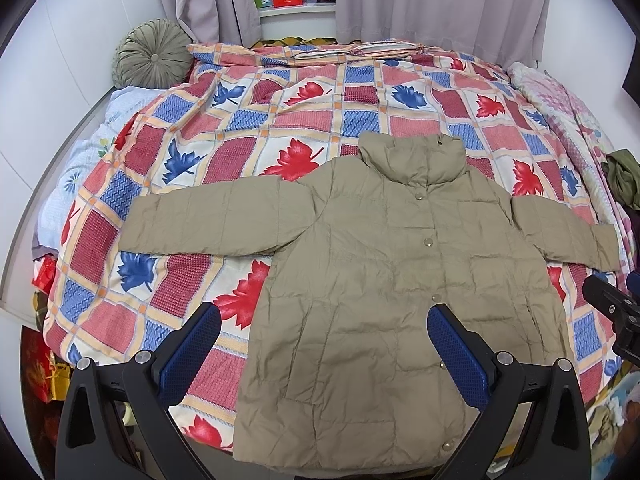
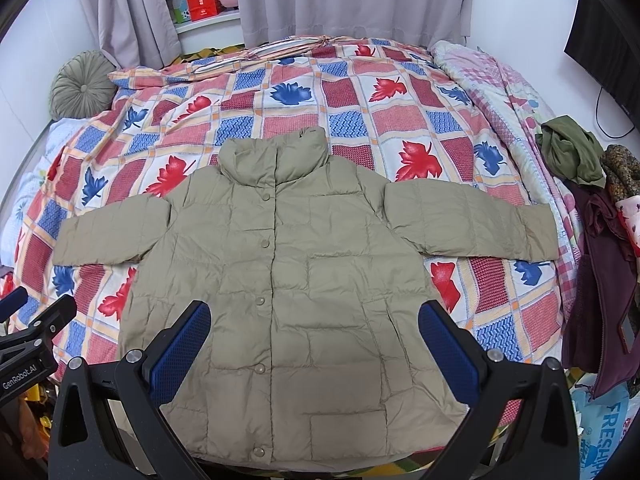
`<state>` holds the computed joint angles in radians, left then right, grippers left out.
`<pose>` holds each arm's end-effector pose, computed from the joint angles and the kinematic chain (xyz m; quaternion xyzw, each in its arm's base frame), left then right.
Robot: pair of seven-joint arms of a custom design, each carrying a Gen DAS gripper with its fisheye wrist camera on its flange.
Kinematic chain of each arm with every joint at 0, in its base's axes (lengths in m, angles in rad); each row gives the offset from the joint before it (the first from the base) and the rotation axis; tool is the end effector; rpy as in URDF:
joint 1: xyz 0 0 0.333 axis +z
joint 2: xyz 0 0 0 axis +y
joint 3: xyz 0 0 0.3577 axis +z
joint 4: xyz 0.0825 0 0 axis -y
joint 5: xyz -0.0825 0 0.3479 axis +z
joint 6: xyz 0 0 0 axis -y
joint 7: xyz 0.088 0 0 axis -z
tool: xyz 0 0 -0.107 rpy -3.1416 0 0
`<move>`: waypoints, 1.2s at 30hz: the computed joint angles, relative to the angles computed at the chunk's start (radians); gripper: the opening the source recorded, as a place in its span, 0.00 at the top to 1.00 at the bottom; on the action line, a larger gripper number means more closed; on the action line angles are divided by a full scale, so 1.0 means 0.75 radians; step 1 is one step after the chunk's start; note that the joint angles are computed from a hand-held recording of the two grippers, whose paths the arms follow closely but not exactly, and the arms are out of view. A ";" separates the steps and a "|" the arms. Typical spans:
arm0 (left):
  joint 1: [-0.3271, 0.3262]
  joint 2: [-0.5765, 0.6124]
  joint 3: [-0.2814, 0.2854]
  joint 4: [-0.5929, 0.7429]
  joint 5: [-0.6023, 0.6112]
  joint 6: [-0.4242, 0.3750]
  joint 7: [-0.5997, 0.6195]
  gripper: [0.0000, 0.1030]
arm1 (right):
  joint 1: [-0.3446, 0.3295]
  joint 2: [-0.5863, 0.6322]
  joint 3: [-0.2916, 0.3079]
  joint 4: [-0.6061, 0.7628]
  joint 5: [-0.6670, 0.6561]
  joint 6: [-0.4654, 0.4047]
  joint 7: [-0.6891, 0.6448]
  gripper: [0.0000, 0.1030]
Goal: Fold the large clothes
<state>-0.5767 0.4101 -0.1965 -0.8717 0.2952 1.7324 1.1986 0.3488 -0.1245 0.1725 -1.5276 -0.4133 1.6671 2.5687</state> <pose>0.5132 -0.4032 0.7534 -0.5565 0.7927 -0.1945 0.1554 0.4307 0.2118 0.7653 -0.4981 0.8301 -0.2187 0.1223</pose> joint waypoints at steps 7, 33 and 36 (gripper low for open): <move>0.047 -0.019 -0.009 -0.086 -0.037 0.057 0.003 0.00 | 0.018 0.040 0.003 0.055 0.009 -0.023 0.002 0.00; 0.530 0.043 -0.054 -0.512 -0.635 0.507 0.120 0.00 | 0.073 0.357 -0.075 0.032 0.312 0.223 0.004 0.00; 0.605 0.114 -0.083 -0.523 -0.809 0.603 0.179 0.00 | 0.088 0.411 -0.086 0.040 0.326 0.278 -0.060 0.00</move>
<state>-0.1232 0.4959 -0.2590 -1.2643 -0.3116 2.1845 1.3326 0.4148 0.1838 0.1080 -1.4976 -0.1686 1.8755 2.5234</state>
